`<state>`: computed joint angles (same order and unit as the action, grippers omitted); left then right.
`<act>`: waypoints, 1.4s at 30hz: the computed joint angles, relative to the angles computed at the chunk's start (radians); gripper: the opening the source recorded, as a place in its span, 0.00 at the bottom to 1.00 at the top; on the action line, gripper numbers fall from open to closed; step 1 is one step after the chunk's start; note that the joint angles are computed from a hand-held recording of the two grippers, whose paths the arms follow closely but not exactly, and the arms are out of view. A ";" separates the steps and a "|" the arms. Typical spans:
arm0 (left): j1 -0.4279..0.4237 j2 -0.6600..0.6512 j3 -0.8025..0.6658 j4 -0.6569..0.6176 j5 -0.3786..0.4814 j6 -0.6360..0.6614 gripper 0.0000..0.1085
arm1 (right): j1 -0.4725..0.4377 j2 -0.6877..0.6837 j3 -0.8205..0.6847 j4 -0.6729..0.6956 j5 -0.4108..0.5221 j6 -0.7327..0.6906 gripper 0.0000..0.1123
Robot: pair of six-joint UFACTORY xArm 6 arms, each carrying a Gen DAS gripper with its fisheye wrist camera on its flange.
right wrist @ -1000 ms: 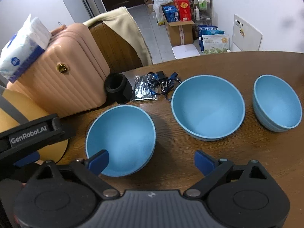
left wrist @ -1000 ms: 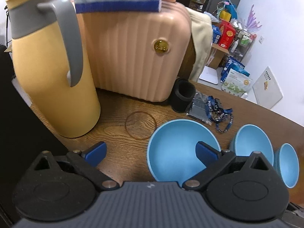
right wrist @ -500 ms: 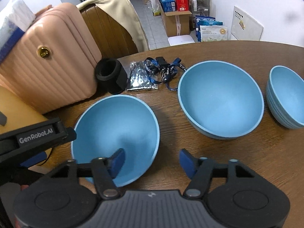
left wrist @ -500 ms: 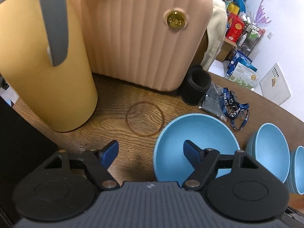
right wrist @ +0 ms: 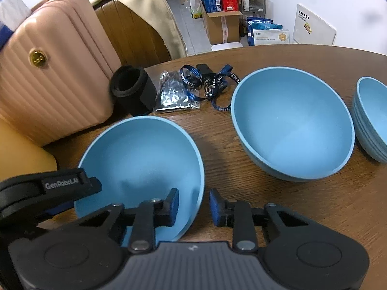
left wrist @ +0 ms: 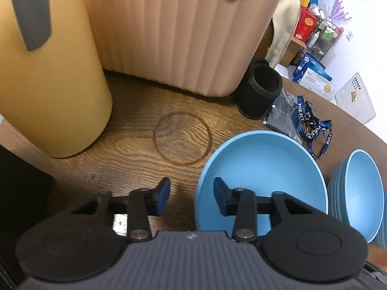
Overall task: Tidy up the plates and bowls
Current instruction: 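Close the left gripper on the bowl rim while the right gripper closes too, then lift the blue bowl with both grippers and carry it toward the other blue bowls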
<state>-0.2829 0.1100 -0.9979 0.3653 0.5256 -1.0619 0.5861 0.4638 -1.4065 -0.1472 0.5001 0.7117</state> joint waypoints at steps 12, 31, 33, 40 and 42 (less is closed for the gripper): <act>0.009 0.028 0.009 -0.057 -0.065 0.064 0.12 | -0.008 0.017 0.017 0.010 -0.053 0.006 0.08; 0.004 -0.015 0.058 0.012 -0.113 0.036 0.09 | -0.003 -0.021 0.081 -0.144 -0.125 0.088 0.08; 0.000 -0.028 0.068 0.022 -0.115 0.028 0.09 | -0.004 -0.031 0.093 -0.154 -0.132 0.099 0.08; -0.009 -0.079 0.106 0.053 -0.124 0.006 0.09 | 0.000 -0.077 0.143 -0.205 -0.151 0.153 0.08; -0.013 -0.094 0.116 0.060 -0.124 0.001 0.09 | 0.001 -0.093 0.159 -0.222 -0.156 0.172 0.08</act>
<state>-0.2955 0.0164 -0.8818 0.4252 0.4020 -1.0611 0.5867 0.3712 -1.2480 -0.3694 0.3440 0.8839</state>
